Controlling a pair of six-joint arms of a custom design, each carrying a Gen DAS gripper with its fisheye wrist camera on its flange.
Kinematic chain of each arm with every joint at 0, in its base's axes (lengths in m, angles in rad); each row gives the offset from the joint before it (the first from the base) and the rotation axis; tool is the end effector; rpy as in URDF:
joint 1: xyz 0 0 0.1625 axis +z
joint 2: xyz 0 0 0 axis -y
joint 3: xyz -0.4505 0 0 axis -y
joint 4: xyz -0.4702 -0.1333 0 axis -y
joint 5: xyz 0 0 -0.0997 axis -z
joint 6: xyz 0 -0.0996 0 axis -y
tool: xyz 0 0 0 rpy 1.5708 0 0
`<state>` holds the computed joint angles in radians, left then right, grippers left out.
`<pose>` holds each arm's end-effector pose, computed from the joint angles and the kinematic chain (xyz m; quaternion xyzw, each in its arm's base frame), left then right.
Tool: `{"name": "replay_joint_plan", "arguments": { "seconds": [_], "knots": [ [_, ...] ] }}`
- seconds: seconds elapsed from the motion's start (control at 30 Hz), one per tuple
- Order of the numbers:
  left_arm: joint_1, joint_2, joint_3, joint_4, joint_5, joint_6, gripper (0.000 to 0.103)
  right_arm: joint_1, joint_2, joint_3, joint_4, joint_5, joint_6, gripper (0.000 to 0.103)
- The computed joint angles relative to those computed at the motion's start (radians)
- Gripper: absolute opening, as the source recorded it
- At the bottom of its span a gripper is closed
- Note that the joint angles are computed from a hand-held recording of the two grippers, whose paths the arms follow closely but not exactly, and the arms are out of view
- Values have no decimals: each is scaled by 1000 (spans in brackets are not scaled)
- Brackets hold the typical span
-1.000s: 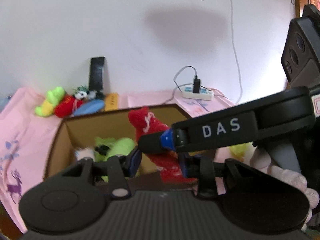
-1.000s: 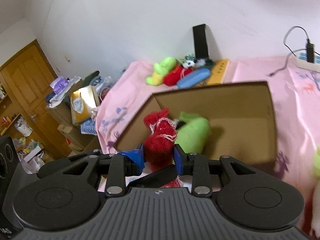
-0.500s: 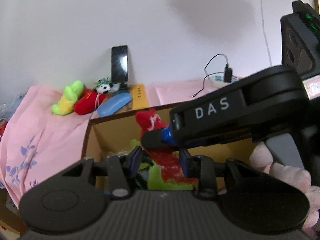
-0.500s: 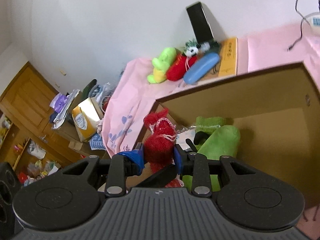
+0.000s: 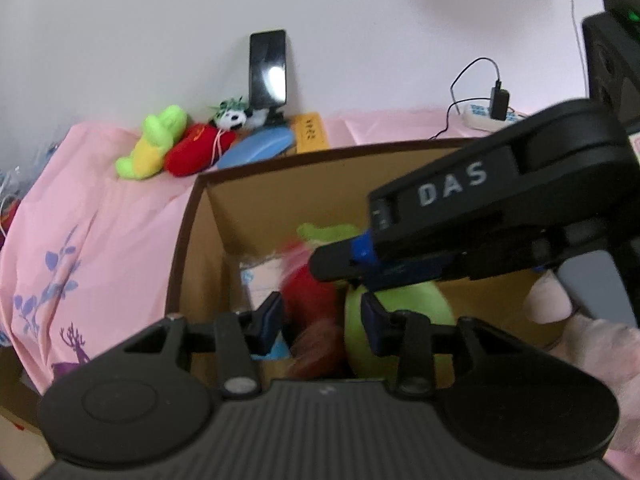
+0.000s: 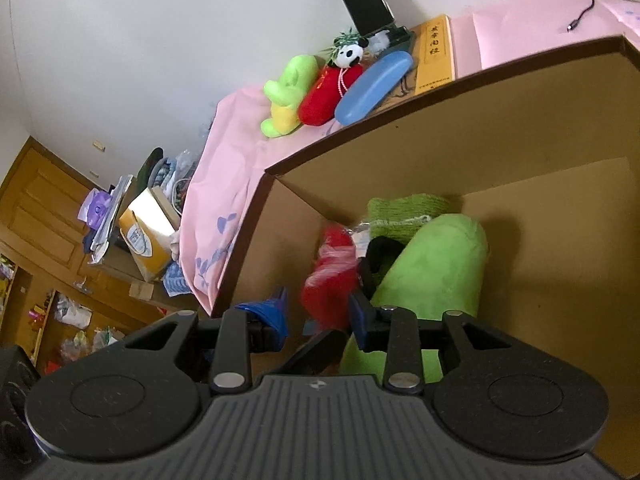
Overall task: Organize soft objects
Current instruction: 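Carry the red plush into the box and open the right tool, then withdraw the right tool from the box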
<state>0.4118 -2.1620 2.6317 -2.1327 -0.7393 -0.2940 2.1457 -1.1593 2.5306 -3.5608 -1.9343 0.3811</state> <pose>-0.1680 -0.2991 0.2661 0.3661 0.8375 -0.2995 0.2736 0.3043 -0.2897 0.0965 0.0359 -0.9378 0.3451 0.0151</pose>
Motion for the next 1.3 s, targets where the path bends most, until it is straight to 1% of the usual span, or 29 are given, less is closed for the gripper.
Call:
{"name": "replay_joint_plan", "arguments": {
  "seconds": [0.03,0.1,0.23,0.4,0.53,0.67,0.87,0.97,1.17,1.3],
  "knots": [
    [5,0,0,0,-1,-3,44,-10,1,3,-7,10,-8,17],
    [16,5,1,-9,-3,-4,45,-16,1,9,-20,19,-16,17],
    [24,1,5,6,-1,-22,45,-14,6,8,-25,12,-33,16],
    [8,-21,6,44,-4,-66,50,11,10,6,-24,-26,-35,17],
    [-13,-22,-2,92,7,-136,51,36,0,10,-23,-55,-34,17],
    [-50,-41,-12,177,16,-225,52,67,-8,15,-20,-103,-26,17],
    [-104,-73,-29,297,15,-329,54,152,-9,13,-21,-252,-38,17],
    [-144,-92,-35,362,18,-381,56,187,-13,18,-24,-306,-38,17],
    [-243,-134,-50,524,30,-506,58,247,-26,37,-21,-381,-26,17],
    [-307,-161,-61,617,20,-587,59,292,-35,47,-10,-425,-8,17]
  ]
}}
